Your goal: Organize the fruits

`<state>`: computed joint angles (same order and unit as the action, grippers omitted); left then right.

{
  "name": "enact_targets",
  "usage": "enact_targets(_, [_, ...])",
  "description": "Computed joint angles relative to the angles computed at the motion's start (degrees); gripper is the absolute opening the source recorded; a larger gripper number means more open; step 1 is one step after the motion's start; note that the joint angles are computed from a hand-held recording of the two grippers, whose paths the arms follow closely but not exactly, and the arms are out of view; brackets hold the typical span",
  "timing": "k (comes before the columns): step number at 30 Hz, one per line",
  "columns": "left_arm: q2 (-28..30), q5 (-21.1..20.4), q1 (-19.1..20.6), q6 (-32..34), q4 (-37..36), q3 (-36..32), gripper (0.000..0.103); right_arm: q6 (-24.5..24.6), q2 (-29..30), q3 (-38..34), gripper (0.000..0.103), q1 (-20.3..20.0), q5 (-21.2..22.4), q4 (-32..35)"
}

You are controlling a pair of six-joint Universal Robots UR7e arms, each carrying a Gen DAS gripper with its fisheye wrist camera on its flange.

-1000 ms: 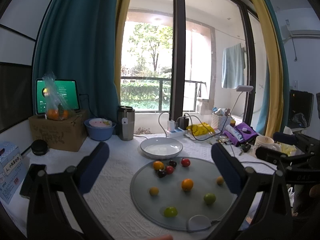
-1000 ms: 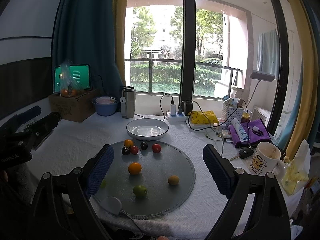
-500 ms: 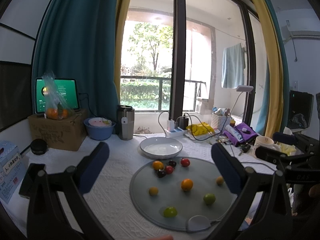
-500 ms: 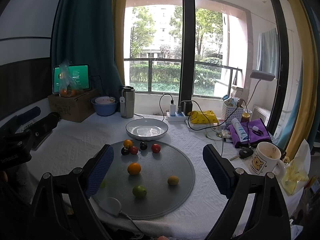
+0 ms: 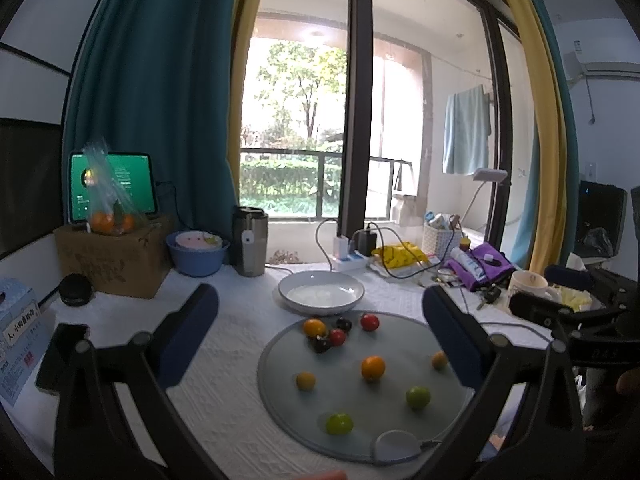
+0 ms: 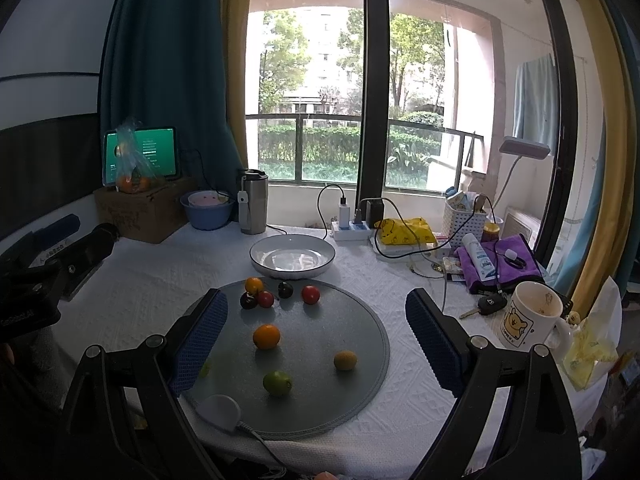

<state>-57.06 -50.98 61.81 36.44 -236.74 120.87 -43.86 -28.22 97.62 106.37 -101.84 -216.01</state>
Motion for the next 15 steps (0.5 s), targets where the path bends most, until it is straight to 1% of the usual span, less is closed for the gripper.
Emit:
enact_targets(5, [-0.2,0.6,0.8,-2.1,3.3,-0.2,0.103,0.4,0.7,-1.2,0.092,0.0,-0.9,1.5])
enact_targets(7, [-0.2,1.2,1.6,-3.9,6.5,-0.8,0.103,0.5,1.1,-1.9,0.093,-0.1,-1.6,2.3])
enact_targets(9, [0.2,2.7,2.3,-5.4,9.9,-1.9,0.103,1.1,1.2,-2.4,0.092,-0.4,-1.9,3.3])
enact_targets(12, [0.8,3.8,3.4,-8.0,15.6,-3.3,0.103,1.7,1.7,-3.7,0.092,-0.8,-2.6,6.3])
enact_targets(15, [1.2,3.6,4.8,-10.5,21.3,-4.1,0.103,2.5,2.5,-5.0,0.092,-1.1,-3.8,9.3])
